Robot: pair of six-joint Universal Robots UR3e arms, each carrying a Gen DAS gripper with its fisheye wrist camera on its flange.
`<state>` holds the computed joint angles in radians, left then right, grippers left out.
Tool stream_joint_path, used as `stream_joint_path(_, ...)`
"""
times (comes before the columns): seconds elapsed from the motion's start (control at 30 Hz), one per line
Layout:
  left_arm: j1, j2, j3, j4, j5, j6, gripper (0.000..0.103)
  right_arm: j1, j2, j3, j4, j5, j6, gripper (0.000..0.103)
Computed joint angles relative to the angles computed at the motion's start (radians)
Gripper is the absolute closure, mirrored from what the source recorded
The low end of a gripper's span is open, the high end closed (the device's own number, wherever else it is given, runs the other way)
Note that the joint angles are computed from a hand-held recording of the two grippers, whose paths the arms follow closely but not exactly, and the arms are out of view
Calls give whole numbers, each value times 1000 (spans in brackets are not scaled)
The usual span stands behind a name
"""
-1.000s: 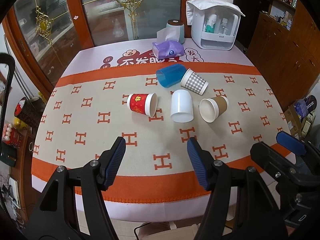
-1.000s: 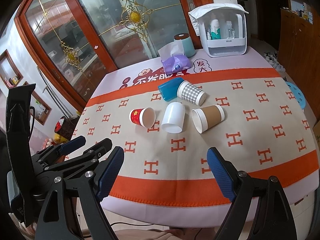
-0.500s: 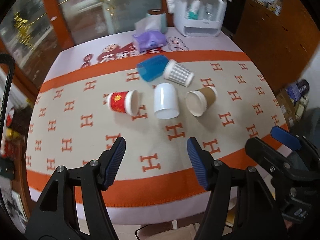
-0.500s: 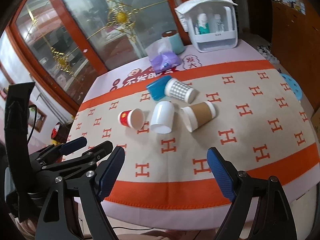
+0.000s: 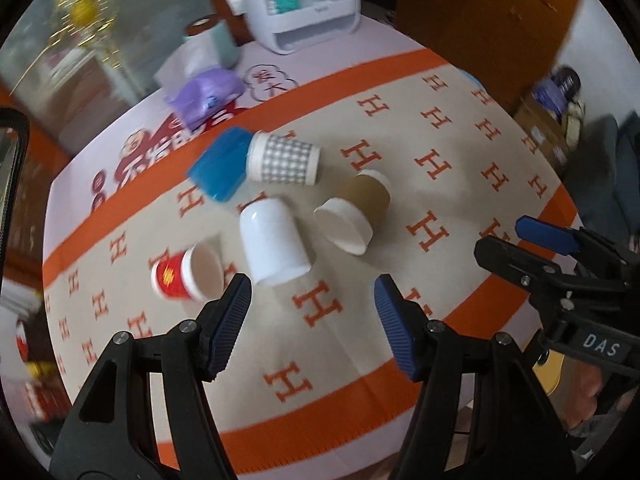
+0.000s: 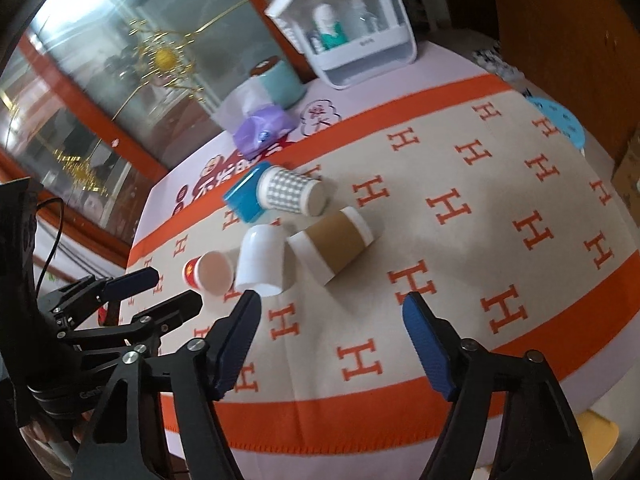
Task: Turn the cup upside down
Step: 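Move the left gripper down toward the brown-sleeved cup lying on its side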
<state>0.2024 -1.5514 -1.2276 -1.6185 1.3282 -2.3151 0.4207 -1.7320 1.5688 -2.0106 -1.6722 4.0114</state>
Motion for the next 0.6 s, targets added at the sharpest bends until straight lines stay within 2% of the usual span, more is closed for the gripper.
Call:
stream_joint_path(0.3, -261, -371, 251, 54, 143, -49, 42, -225, -62, 253, -146, 158, -88, 31)
stream_joint_path(0.6, -412, -618, 386, 125, 278, -24, 42, -402, -98, 487, -246, 309, -177, 31)
